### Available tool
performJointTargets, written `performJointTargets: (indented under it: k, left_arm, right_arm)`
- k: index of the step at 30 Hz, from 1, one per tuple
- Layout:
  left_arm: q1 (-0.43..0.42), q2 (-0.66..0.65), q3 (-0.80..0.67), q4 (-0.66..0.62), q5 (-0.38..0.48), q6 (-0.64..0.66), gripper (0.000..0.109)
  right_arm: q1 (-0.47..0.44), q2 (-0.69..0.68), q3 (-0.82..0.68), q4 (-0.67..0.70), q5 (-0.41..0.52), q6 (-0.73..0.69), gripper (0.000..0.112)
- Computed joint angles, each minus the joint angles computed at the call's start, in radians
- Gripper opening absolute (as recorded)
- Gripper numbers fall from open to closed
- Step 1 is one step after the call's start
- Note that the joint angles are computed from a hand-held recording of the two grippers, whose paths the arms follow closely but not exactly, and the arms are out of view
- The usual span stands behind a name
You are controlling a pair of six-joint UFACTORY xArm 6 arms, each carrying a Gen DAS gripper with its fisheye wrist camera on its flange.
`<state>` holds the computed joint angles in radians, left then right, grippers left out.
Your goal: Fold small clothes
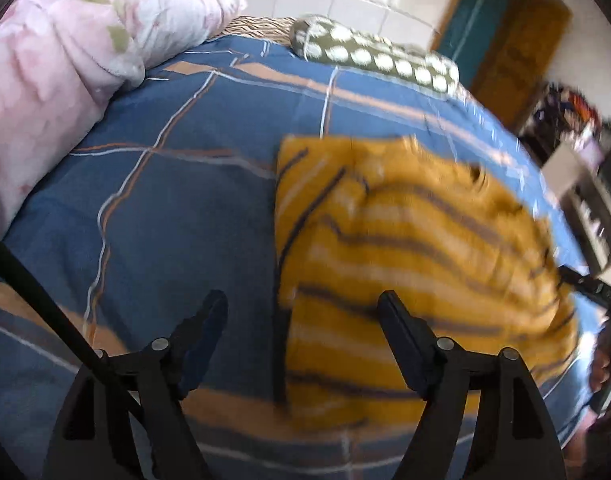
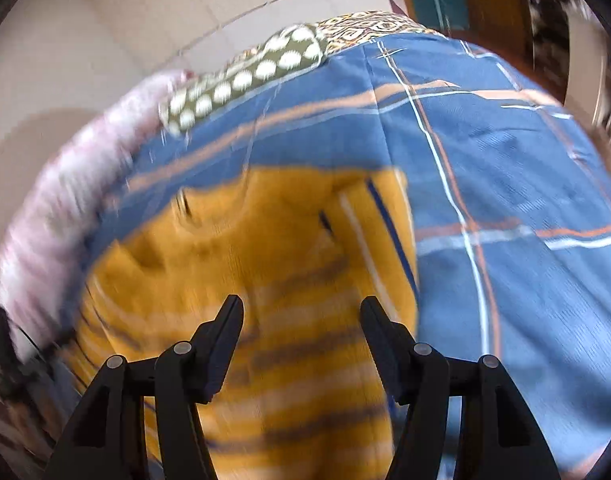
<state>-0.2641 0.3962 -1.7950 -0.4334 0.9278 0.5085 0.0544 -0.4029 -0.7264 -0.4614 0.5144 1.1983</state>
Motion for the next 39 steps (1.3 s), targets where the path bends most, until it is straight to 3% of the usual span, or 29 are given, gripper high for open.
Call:
performJointTargets:
  k: [1,2,4,7,8,11,14,16,21,25,29,30,33,35,39]
  left_arm:
    - [-0.010,-0.018,0.042,0.053,-0.024,0.013,0.076]
    - [-0.019,-0.020,0.054,0.113,-0.037,0.000,0.073]
    - [-0.024,-0.007,0.049,0.231,-0.066,-0.070,0.056]
    - [0.002,0.026,-0.020,0.223,-0.026,-0.128,0.055]
    - [0.007,0.007,-0.004,0.240,-0.046,-0.156,0.055]
    - [0.008,-0.092,0.118,0.305,-0.136,-0.163,0.055]
    - [0.018,-0.187,0.204,0.256,-0.140,-0.123,0.057]
    - [0.024,-0.282,0.297,0.187,-0.165,-0.080,0.068]
    - [0.013,-0.454,0.491,0.093,-0.224,-0.033,0.074]
    - [0.003,-0.529,0.579,0.092,-0.202,-0.018,0.074]
    - [0.031,-0.605,0.650,0.083,-0.188,-0.004,0.074]
    - [0.042,-0.613,0.656,0.073,-0.189,0.003,0.075]
    - [0.080,-0.631,0.671,0.046,-0.200,0.035,0.077]
    - [0.097,-0.631,0.674,0.044,-0.211,0.043,0.077]
    - [0.121,-0.622,0.665,0.022,-0.199,0.063,0.078]
  right_arm:
    - [0.016,-0.011,0.018,-0.020,0.007,0.014,0.065]
    - [0.034,-0.025,0.037,-0.053,0.019,0.029,0.054]
    - [0.037,-0.040,0.049,-0.078,0.065,0.036,0.040]
    - [-0.041,-0.065,0.087,0.019,0.033,-0.007,0.041]
    - [-0.057,-0.064,0.089,0.036,0.029,-0.014,0.050]
    - [-0.065,-0.101,0.118,0.048,0.007,0.007,0.053]
    - [-0.021,-0.191,0.144,-0.084,0.055,0.160,0.053]
    - [0.026,-0.248,0.152,-0.148,0.111,0.242,0.052]
    - [0.125,-0.319,0.184,-0.268,0.084,0.388,0.034]
    - [0.159,-0.239,0.189,-0.234,-0.039,0.347,0.033]
    - [0.129,-0.192,0.194,-0.075,0.048,0.267,0.029]
    - [0.119,-0.223,0.216,-0.061,0.024,0.296,0.029]
    - [0.182,-0.232,0.139,-0.183,0.133,0.386,0.033]
    - [0.218,-0.198,0.074,-0.233,0.157,0.387,0.033]
    - [0.235,-0.019,-0.105,-0.250,0.077,0.317,0.033]
